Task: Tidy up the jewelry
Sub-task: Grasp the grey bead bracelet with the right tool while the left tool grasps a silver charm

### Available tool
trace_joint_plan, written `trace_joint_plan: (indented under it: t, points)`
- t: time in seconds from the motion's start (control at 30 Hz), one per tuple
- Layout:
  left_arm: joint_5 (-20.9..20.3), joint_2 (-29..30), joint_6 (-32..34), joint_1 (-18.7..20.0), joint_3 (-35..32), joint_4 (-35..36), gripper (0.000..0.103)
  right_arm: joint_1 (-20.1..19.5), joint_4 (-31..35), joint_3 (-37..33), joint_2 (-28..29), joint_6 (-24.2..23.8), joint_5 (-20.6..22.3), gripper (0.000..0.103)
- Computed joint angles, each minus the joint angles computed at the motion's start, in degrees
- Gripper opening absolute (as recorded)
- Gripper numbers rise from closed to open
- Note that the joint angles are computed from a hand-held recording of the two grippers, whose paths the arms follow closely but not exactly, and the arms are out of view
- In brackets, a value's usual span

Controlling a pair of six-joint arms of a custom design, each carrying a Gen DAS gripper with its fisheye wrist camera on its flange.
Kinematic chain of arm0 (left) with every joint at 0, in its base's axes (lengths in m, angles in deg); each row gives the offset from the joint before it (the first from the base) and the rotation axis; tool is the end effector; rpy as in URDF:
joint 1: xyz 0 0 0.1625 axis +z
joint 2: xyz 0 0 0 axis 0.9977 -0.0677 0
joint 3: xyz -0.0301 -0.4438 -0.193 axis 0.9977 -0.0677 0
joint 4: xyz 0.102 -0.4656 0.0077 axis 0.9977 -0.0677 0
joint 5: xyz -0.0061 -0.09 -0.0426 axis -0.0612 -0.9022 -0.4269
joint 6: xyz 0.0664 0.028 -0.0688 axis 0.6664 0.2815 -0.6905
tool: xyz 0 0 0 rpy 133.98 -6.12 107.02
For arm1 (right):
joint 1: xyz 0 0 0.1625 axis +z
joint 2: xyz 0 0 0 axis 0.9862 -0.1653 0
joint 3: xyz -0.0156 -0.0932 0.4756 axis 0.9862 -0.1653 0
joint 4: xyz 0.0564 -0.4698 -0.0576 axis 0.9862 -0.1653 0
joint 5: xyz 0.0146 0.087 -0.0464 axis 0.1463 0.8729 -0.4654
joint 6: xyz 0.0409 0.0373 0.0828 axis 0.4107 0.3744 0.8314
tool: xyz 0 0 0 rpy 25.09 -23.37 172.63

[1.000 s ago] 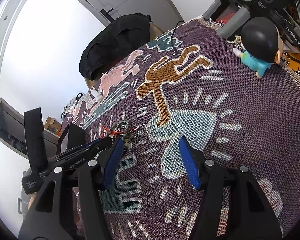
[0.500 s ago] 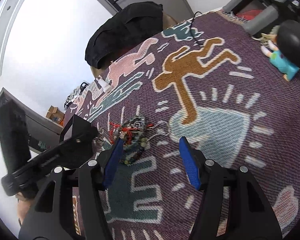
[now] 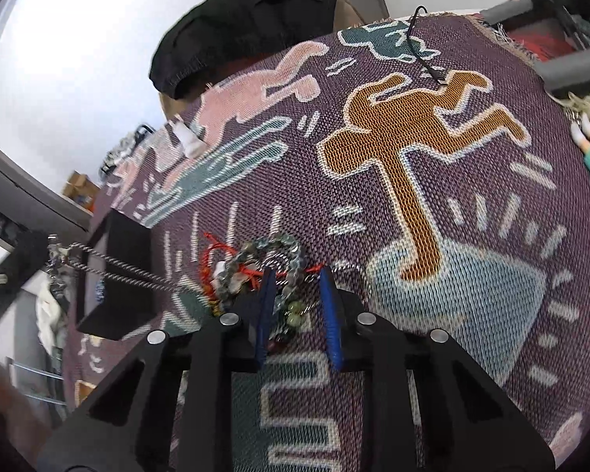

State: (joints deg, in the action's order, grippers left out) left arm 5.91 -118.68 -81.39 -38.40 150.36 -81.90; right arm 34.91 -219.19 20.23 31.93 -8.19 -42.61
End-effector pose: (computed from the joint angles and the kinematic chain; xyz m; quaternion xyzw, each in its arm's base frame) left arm -0.1637 -0.4850 0.3911 0.0977 0.8970 -0.3661 0.2276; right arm 0.3795 -0.5776 0.0587 0.1540 -0.9606 0.1714 0.1552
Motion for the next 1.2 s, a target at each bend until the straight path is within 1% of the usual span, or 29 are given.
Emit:
trace_joint_plan:
  t: [0.1,0.23,0.27,0.3,0.37,0.4,0.43,0.47,0.5,0.53,0.57,0.6,0.63,0.67,0.7,0.77,0.8,0.9,1.0,1.07,1.13,1.2]
  points:
    - [0.15,-0.96,0.13,-0.19,0.16,-0.09,0.000,0.36,0.54,-1.12,1.00,-0.78,-1.23,0.024]
    - [0.47,-1.96,0.09,-0.11,0.49,-0.06,0.000,1.27,1.74,-3.24,2.85,-2.69,-4.06,0.024]
    - [1.35,-2.00,0.20,-0.23,0.62,0.35,0.000,1.48,2.47,-3.98,3.46,-3.07,-5.20,0.024]
    - [2.00,-1.94,0.34,-0.36,0.66,1.06,0.000,1.67,2.97,-4.53,3.95,-3.44,-6.32,0.024]
    - [2.39,-1.50,-0.58,-0.01,0.46,4.70,0.000,1.87,4.79,-5.74,4.91,-4.84,-8.00,0.024]
    - [2.95,-1.31,-1.09,0.08,0.51,6.02,0.002,1.97,5.64,-6.29,5.41,-5.51,-8.75,0.024]
    - [3.79,-0.91,-2.00,0.24,0.62,8.07,0.018,2.31,5.58,-6.74,5.98,-7.36,-10.01,0.024]
    - [3.59,-0.72,-2.00,0.46,0.96,8.22,0.057,2.63,6.30,-7.22,6.34,-8.51,-11.12,0.022]
    - [3.97,-0.65,-1.87,0.42,1.72,6.96,0.079,2.80,6.79,-7.48,6.52,-8.96,-11.82,0.013]
    - [4.79,-0.71,-0.96,0.11,2.81,4.24,0.095,2.97,6.94,-7.72,6.71,-9.74,-12.68,0.009]
    - [5.15,-0.73,-0.06,-0.14,3.61,2.49,0.093,2.91,7.12,-7.77,6.65,-10.19,-12.69,0.009]
    - [4.93,-0.61,-0.33,0.02,3.50,3.15,0.091,2.78,6.93,-7.57,6.46,-10.52,-12.36,0.009]
    - [3.26,-0.54,-0.82,0.51,3.40,3.81,0.079,2.66,6.33,-7.24,6.22,-10.95,-12.09,0.009]
    - [1.76,-0.48,-1.27,1.02,3.33,4.47,0.069,2.48,5.42,-6.66,5.73,-11.13,-11.65,0.009]
    - [1.49,-0.22,-1.80,1.26,3.24,5.07,0.067,2.31,4.83,-6.18,5.19,-10.95,-10.91,0.009]
    - [0.20,0.02,-2.22,1.96,3.67,4.89,0.059,1.91,2.96,-4.66,3.49,-10.68,-8.83,0.009]
    - [-0.20,0.26,-2.45,2.35,3.67,5.05,0.058,1.97,2.51,-4.52,3.25,-10.57,-8.48,0.009]
    - [0.60,0.94,-3.82,3.07,4.16,5.48,0.058,1.96,0.41,-3.09,1.58,-10.45,-6.73,0.009]
    - [1.43,1.61,-4.82,3.71,4.22,6.22,0.055,2.00,-1.55,-1.38,-0.45,-10.23,-4.30,0.009]
    - [2.53,2.36,-5.25,4.10,4.01,6.98,0.052,2.04,-2.74,-0.34,-1.91,-9.88,-2.43,0.009]
    - [3.73,3.22,-5.41,4.48,3.80,7.80,0.048,2.28,-3.77,0.26,-2.86,-10.06,-1.51,0.009]
    - [4.19,3.83,-5.44,4.96,3.64,8.12,0.046,2.49,-4.54,0.87,-3.63,-10.29,-0.90,0.009]
